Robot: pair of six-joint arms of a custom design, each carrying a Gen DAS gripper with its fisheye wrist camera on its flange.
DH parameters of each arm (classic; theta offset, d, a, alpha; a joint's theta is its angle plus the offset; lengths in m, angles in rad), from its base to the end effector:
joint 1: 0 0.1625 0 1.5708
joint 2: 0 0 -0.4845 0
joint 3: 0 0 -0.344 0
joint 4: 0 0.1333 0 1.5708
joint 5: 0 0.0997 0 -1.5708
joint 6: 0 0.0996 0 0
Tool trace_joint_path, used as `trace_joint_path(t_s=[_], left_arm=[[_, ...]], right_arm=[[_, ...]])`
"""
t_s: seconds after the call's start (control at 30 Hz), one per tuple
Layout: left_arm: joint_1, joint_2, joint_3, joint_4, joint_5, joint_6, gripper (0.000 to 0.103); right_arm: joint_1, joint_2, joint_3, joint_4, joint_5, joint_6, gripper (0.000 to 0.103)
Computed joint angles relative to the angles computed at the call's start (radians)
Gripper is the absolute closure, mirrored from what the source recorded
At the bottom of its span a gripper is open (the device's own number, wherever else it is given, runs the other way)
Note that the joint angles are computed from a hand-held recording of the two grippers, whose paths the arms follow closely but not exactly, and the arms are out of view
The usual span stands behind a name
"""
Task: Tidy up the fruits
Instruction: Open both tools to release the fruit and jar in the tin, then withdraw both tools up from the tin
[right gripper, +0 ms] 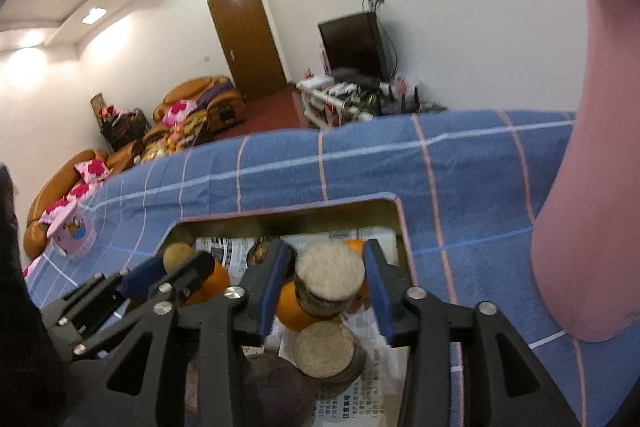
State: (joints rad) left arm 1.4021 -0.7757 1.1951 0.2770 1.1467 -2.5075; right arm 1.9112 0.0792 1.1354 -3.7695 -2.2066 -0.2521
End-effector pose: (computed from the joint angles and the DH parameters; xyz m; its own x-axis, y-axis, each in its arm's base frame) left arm 0.0600 -0.6856 0.2270 -0.7027 0.2472 -0.6671 0.6505 0.6031 -0.4617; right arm 0.3119 -0.6585 -0.1596 -0.8482 0.0611 0.5261 -0.4094 0.5546 -0.7244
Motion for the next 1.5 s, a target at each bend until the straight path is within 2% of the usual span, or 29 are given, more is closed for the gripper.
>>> trace_joint_path(t_s=[0.03,0.07,0.17,0.23,0.27,0.3,0.33,0.37,0.5,0.6,0.7,0.8,0.9,0.93,1.03,1.17,1.33,1.5], left_arm=[[-0.002,0.003,-0.002,0.003,-0.003,0.005,0.073],[-0.003,0.003,-0.001,0.002,-0.004,0.01,0.073],[-0.007,0.006,-0.004,-0.002,-0.029,0.006,0.071],[-0.006,0.01,-0.015,0.012,-0.029,-0.004,0.065],[-0.006,0.01,-0.015,0.011,-0.032,-0.004,0.055],[-0.009,0.011,-0.013,0.005,-0.044,-0.004,0.04],[-0.013,0.009,-0.004,-0.014,-0.064,-0.003,0.032],[-0.014,0.008,0.0,-0.022,-0.07,-0.003,0.018],[-0.013,-0.004,0.02,-0.035,-0.041,0.013,0.0],[-0.021,-0.022,0.066,-0.103,-0.06,0.042,0.0],[-0.018,-0.032,0.075,-0.117,-0.054,0.03,0.0],[-0.014,-0.061,0.119,-0.186,-0.044,0.021,0.0],[-0.013,-0.091,0.18,-0.289,-0.027,0.063,0.0],[-0.015,-0.109,0.222,-0.357,-0.022,0.096,0.0],[-0.014,-0.136,0.282,-0.452,0.002,0.148,0.0],[-0.006,-0.156,0.309,-0.488,0.038,0.146,0.0],[0.004,-0.171,0.321,-0.497,0.066,0.14,0.0],[0.013,-0.186,0.336,-0.506,0.076,0.125,0.0]], right_arm=[[0.0,0.0,0.007,-0.034,0.012,-0.007,0.028],[0.002,0.003,0.012,-0.077,0.021,-0.016,0.024],[0.012,0.018,0.003,-0.17,0.017,-0.064,0.023],[0.017,0.028,-0.015,-0.195,-0.001,-0.084,0.023],[0.018,0.032,-0.02,-0.199,-0.005,-0.087,0.023],[0.019,0.034,-0.025,-0.199,-0.009,-0.087,0.023],[0.02,0.036,-0.03,-0.199,-0.014,-0.091,0.023],[0.022,0.04,-0.037,-0.201,-0.021,-0.098,0.023],[0.038,0.074,-0.092,-0.276,-0.073,-0.183,0.023],[0.053,0.106,-0.16,-0.33,-0.121,-0.258,0.023],[0.059,0.12,-0.196,-0.353,-0.154,-0.288,0.023],[0.063,0.13,-0.225,-0.36,-0.18,-0.314,0.023],[0.063,0.132,-0.222,-0.37,-0.169,-0.333,0.023],[0.065,0.138,-0.231,-0.382,-0.167,-0.358,0.023],[0.076,0.164,-0.268,-0.434,-0.165,-0.441,0.023],[0.081,0.18,-0.286,-0.479,-0.156,-0.489,0.022],[0.084,0.176,-0.273,-0.494,-0.151,-0.477,0.022],[0.09,0.189,-0.284,-0.553,-0.139,-0.508,0.022]])
